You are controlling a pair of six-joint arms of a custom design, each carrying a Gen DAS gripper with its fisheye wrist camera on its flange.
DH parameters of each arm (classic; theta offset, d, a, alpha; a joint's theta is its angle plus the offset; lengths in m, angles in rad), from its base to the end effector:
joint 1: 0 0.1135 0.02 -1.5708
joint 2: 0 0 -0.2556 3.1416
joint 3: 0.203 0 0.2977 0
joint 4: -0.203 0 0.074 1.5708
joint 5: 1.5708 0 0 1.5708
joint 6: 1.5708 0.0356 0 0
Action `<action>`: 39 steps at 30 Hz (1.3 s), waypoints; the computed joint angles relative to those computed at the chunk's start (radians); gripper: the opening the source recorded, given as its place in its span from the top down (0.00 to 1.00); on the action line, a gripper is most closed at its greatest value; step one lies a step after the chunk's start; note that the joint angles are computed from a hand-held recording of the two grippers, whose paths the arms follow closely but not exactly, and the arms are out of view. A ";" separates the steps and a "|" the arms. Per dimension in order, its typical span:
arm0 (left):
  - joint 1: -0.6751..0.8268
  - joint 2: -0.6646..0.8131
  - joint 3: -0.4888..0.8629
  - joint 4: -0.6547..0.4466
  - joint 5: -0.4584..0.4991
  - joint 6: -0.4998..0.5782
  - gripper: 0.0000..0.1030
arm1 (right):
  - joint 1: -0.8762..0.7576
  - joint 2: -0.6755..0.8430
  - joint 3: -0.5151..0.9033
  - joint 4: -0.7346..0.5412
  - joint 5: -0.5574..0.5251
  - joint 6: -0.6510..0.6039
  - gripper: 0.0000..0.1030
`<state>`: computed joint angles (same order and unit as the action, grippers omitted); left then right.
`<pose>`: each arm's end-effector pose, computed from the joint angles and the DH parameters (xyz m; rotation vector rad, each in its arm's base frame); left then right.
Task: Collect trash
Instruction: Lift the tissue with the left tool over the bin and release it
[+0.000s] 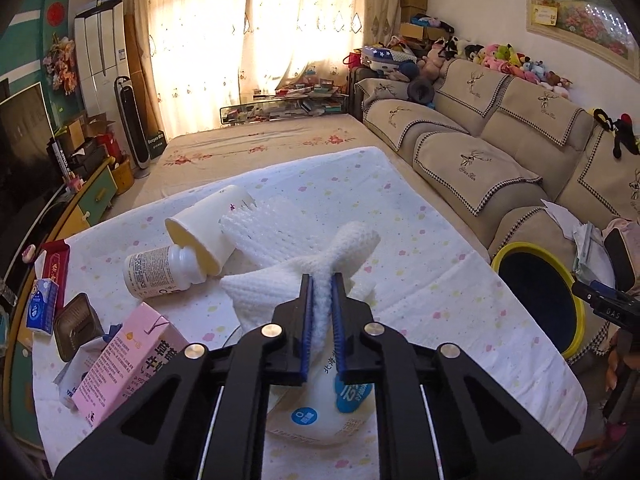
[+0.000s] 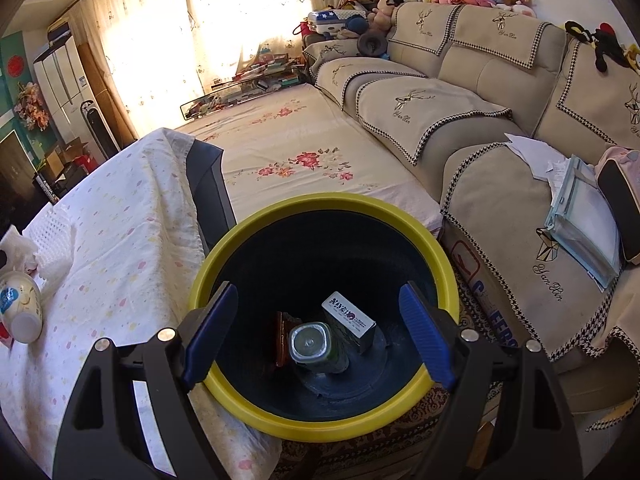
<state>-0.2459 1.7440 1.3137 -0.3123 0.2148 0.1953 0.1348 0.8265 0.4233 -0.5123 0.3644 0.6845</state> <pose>0.4193 -0.1131 0.2246 0.6111 2.2256 -0.2741 0.2038 0.0148 0.1573 0.7967 2.2709 -0.0808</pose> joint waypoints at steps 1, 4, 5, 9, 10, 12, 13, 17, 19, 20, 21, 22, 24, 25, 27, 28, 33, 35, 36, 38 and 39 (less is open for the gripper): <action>0.000 -0.012 -0.008 0.006 -0.006 0.004 0.94 | 0.001 0.000 -0.001 0.002 -0.001 0.000 0.24; 0.004 -0.058 -0.034 0.018 -0.020 0.016 0.95 | 0.012 -0.005 -0.002 0.001 0.003 0.004 0.24; 0.007 -0.073 -0.039 0.019 -0.021 0.019 0.95 | 0.013 -0.010 -0.003 -0.001 0.003 0.004 0.24; 0.017 -0.133 -0.048 0.011 -0.020 0.016 0.95 | 0.023 -0.045 -0.006 -0.021 0.009 0.006 0.24; 0.020 -0.148 -0.050 0.009 -0.018 0.014 0.95 | 0.024 -0.053 -0.007 -0.026 0.010 0.006 0.24; 0.023 -0.186 -0.060 0.005 -0.014 0.010 0.95 | 0.027 -0.077 -0.007 -0.041 0.013 0.004 0.24; 0.024 -0.203 -0.061 0.001 -0.013 0.009 0.95 | 0.029 -0.091 -0.008 -0.049 0.015 0.003 0.24; 0.009 -0.280 -0.070 -0.020 -0.021 0.009 0.95 | 0.034 -0.150 -0.014 -0.083 0.025 0.004 0.24; -0.005 -0.315 -0.069 -0.036 -0.028 0.011 0.95 | 0.031 -0.181 -0.019 -0.101 0.025 0.002 0.24; -0.013 -0.335 -0.070 -0.045 -0.031 0.012 0.95 | 0.026 -0.196 -0.021 -0.110 0.023 -0.001 0.24; -0.023 -0.353 -0.069 -0.058 -0.037 0.010 0.95 | 0.020 -0.211 -0.025 -0.118 0.018 -0.006 0.24; -0.035 -0.370 -0.067 -0.070 -0.042 0.007 0.95 | 0.015 -0.227 -0.029 -0.126 0.016 -0.008 0.24; -0.064 -0.403 -0.066 -0.092 -0.054 -0.002 0.95 | 0.009 -0.262 -0.040 -0.144 0.012 -0.012 0.24; -0.078 -0.418 -0.064 -0.101 -0.057 -0.004 0.95 | 0.007 -0.277 -0.043 -0.154 0.011 -0.014 0.24; -0.117 -0.441 -0.060 -0.118 -0.078 -0.010 0.95 | -0.003 -0.315 -0.053 -0.178 0.008 -0.022 0.24; -0.135 -0.453 -0.060 -0.126 -0.086 -0.010 0.95 | -0.011 -0.339 -0.060 -0.192 0.004 -0.027 0.24; -0.268 -0.481 -0.048 -0.157 -0.153 -0.032 0.95 | -0.090 -0.484 -0.101 -0.275 -0.038 -0.059 0.24; -0.325 -0.472 -0.037 -0.166 -0.177 -0.042 0.95 | -0.131 -0.547 -0.116 -0.313 -0.062 -0.078 0.24; -0.351 -0.461 -0.030 -0.169 -0.186 -0.046 0.95 | -0.155 -0.583 -0.123 -0.334 -0.076 -0.088 0.24; -0.408 -0.427 -0.015 -0.167 -0.204 -0.058 0.95 | -0.203 -0.649 -0.135 -0.376 -0.103 -0.112 0.24; -0.429 -0.409 -0.011 -0.164 -0.206 -0.062 0.95 | -0.229 -0.679 -0.141 -0.394 -0.119 -0.126 0.23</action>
